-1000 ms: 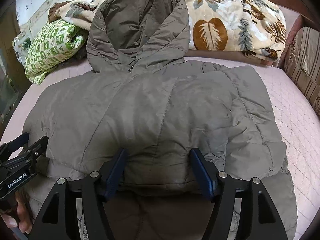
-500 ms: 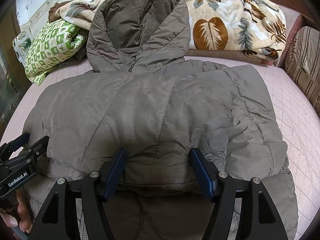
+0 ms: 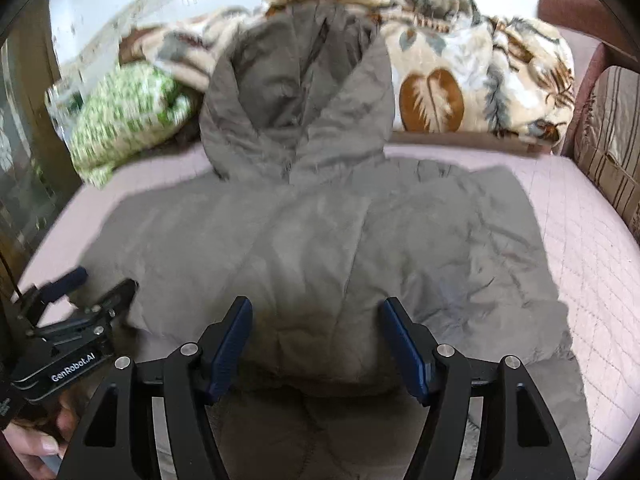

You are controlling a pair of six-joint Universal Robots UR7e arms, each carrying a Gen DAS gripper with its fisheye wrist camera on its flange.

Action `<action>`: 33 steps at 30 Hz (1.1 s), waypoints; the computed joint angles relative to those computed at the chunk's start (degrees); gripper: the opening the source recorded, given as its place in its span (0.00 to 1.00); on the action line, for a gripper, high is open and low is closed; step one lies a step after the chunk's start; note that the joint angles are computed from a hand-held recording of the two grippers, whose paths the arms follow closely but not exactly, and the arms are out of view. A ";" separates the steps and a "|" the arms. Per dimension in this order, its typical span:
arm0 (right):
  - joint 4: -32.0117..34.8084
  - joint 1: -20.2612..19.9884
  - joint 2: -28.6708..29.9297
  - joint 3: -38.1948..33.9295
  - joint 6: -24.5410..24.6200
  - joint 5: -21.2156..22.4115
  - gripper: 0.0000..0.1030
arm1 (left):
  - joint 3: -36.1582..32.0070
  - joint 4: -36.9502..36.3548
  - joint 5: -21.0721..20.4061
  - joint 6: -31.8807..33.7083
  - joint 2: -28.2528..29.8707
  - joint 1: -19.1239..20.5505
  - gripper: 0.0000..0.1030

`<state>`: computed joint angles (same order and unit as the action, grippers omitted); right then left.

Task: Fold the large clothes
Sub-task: 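Hold the folded hem pressed onto the jacket with both tools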

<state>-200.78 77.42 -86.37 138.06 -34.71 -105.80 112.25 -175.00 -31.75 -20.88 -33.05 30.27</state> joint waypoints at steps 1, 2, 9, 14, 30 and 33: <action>0.43 -0.09 0.34 -0.19 0.31 -0.40 0.69 | -0.04 0.16 -0.15 -0.11 0.00 0.05 0.84; 0.72 -0.29 0.67 -0.32 0.47 -0.61 0.70 | -0.01 0.21 -0.36 -0.20 -0.07 0.16 0.84; -0.68 0.12 2.39 -0.86 -0.86 -2.24 0.71 | 0.00 0.82 -1.02 -0.89 -0.15 0.47 0.85; -1.10 0.24 2.61 -0.72 -1.08 -2.50 0.72 | -0.03 0.79 -1.02 -0.92 -0.06 0.48 0.85; -1.55 0.35 3.05 -0.79 -1.38 -2.87 0.73 | -0.15 0.72 -0.99 -0.78 0.07 0.56 0.85; -1.75 0.27 3.15 -0.70 -1.50 -2.80 0.73 | -0.17 0.68 -0.99 -0.70 0.08 0.58 0.85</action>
